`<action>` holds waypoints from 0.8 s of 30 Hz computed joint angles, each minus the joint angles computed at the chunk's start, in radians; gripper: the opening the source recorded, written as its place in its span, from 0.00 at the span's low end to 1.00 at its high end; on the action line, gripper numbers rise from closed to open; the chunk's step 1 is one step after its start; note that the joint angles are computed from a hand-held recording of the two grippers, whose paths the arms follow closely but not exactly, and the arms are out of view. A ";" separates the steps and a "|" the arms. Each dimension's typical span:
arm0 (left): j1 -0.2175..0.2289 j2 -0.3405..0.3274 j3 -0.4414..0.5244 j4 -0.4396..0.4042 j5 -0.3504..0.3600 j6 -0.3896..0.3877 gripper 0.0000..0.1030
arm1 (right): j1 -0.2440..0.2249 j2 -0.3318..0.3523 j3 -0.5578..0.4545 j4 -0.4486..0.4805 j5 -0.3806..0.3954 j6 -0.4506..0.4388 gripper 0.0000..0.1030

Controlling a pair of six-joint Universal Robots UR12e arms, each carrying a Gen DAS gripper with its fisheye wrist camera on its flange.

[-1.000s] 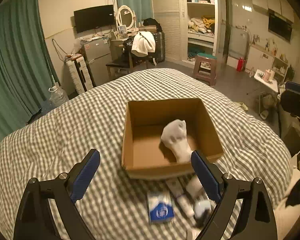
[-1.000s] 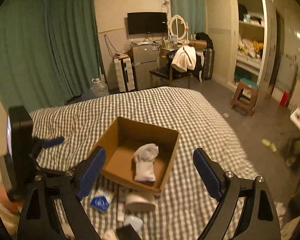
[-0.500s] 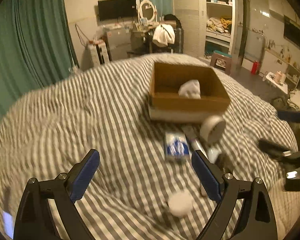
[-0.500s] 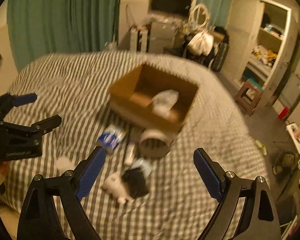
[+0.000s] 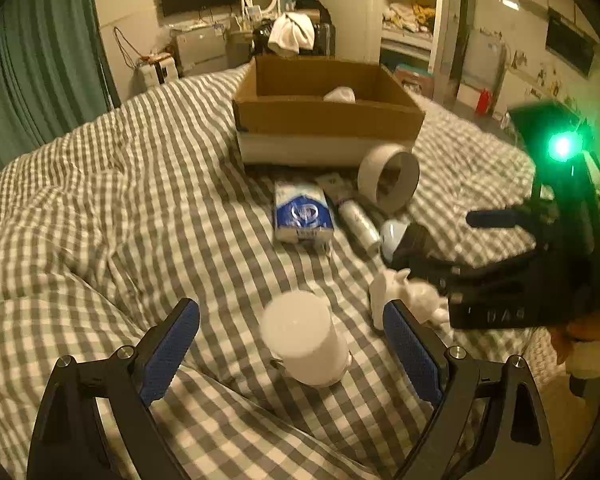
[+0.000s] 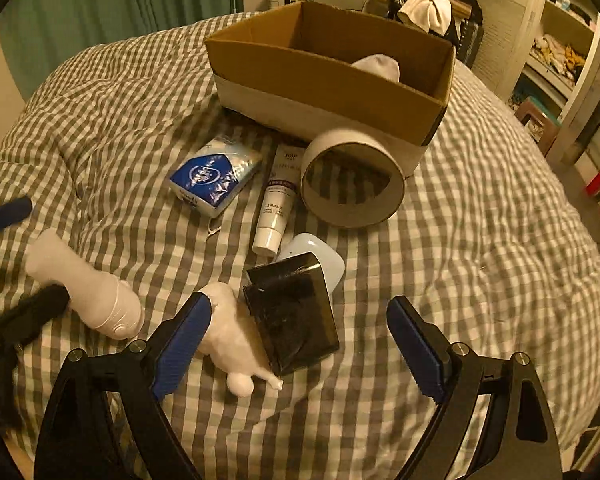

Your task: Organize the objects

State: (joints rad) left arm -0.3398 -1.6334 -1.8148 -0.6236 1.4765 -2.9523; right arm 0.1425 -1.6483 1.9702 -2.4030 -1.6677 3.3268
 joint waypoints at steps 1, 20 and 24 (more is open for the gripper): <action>-0.002 -0.005 0.001 -0.006 0.001 0.003 0.93 | -0.005 0.004 0.002 -0.007 0.010 0.005 0.87; 0.004 -0.042 0.021 -0.130 -0.057 0.004 0.43 | -0.049 0.018 0.021 -0.081 0.150 0.014 0.44; 0.003 -0.039 0.025 -0.128 -0.050 0.002 0.43 | -0.046 0.011 0.021 -0.100 0.147 0.002 0.08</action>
